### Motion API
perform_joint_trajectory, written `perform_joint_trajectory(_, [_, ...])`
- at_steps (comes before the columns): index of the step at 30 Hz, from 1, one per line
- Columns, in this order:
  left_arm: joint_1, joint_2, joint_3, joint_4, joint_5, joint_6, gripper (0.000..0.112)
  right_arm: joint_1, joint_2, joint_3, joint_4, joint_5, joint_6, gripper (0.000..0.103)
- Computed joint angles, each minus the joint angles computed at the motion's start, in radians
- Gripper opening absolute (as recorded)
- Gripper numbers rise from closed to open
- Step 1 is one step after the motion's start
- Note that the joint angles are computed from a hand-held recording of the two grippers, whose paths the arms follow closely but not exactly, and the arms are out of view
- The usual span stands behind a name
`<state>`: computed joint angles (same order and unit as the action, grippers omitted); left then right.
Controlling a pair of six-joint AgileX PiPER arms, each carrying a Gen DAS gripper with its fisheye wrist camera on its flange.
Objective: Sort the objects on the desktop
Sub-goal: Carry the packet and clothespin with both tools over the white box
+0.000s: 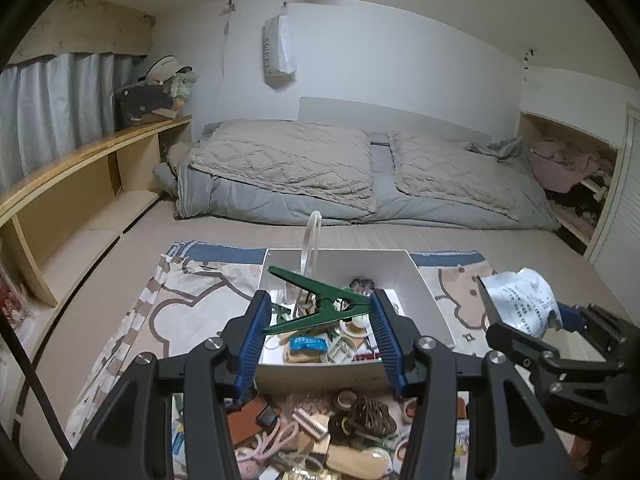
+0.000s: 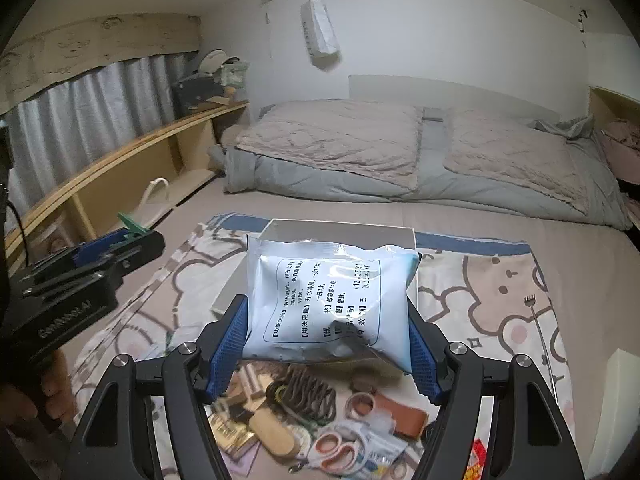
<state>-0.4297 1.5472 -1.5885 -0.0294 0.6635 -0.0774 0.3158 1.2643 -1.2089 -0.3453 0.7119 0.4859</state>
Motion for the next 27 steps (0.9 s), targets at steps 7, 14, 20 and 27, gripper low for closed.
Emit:
perform_joint_trajectory(7, [-0.005, 0.125, -0.088, 0.023, -0.019, -0.049, 0.050, -0.084, 0.115, -0.046, 0.064, -0.063, -0.066, 0.073])
perform_joint_trajectory(14, [-0.019, 0.276, -0.213, 0.073, -0.012, -0.109, 0.050, -0.164, 0.225, -0.078, 0.139, -0.120, -0.155, 0.073])
perform_joint_trajectory(20, [-0.024, 0.404, -0.349, 0.103, -0.006, -0.114, 0.050, -0.220, 0.347, -0.119, 0.260, -0.144, -0.285, 0.073])
perform_joint_trajectory(27, [-0.018, 0.478, -0.422, 0.149, -0.003, -0.126, 0.050, -0.233, 0.498, -0.205, 0.301, -0.121, -0.302, 0.073])
